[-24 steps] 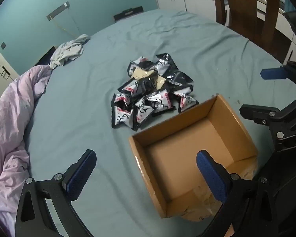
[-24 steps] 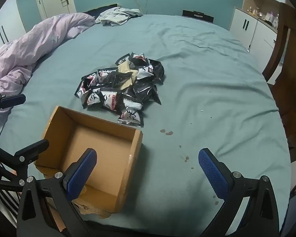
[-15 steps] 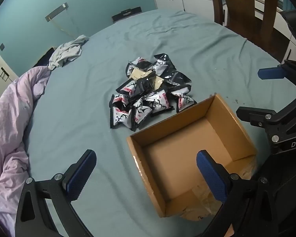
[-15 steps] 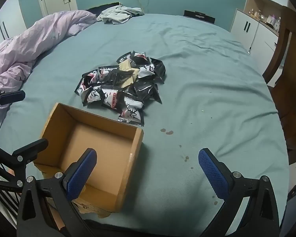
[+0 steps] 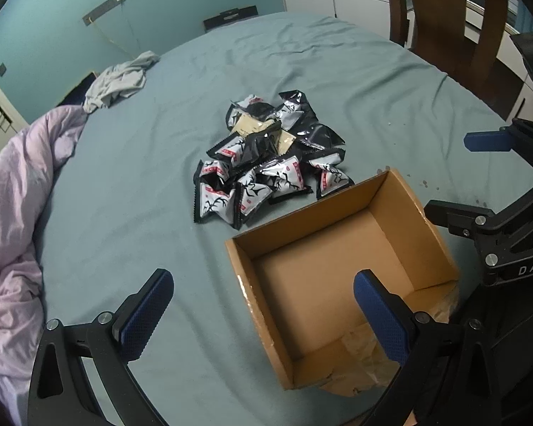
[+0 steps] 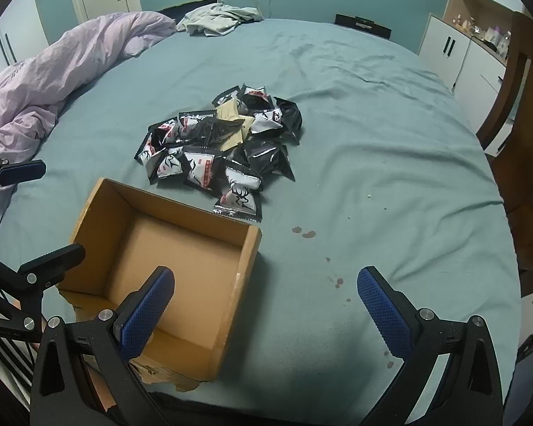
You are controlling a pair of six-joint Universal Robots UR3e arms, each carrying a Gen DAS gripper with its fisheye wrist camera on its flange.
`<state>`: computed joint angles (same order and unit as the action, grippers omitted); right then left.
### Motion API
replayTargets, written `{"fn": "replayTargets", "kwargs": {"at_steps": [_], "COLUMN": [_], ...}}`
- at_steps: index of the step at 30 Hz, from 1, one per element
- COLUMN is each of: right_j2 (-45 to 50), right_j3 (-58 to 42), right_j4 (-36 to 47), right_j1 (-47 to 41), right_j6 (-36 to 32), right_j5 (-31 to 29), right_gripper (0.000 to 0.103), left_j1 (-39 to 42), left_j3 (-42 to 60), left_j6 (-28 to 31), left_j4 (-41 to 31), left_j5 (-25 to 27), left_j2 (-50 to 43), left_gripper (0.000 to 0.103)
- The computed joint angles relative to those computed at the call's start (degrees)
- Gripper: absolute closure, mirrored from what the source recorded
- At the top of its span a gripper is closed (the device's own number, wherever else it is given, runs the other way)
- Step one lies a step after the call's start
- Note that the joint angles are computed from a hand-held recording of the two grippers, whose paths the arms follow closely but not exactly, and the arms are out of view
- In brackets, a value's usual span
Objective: Organize snacks
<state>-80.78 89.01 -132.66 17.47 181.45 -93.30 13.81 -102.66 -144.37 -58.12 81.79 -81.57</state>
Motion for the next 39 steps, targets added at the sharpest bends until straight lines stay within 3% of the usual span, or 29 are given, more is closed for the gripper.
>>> {"fn": "replayTargets", "kwargs": {"at_steps": [30,39], "right_j2": [1.50,2.20], "right_j3": [-1.74,-2.94], "right_j4": [1.54,2.86], "right_j1": [0.31,-2.84], "right_j6": [-0.70,-1.02], "right_j5": [0.49,6.53], "right_gripper": [0.000,0.000], "left_j1": [-0.35,-0.37], "left_j3": [1.66,1.92], "left_j6": [-1.50,-1.63], "left_j4": [-2.11,-2.34], "left_j5": [1.02,1.40], "left_j2": [-2.19,-2.64], "left_gripper": [0.000,0.000]}}
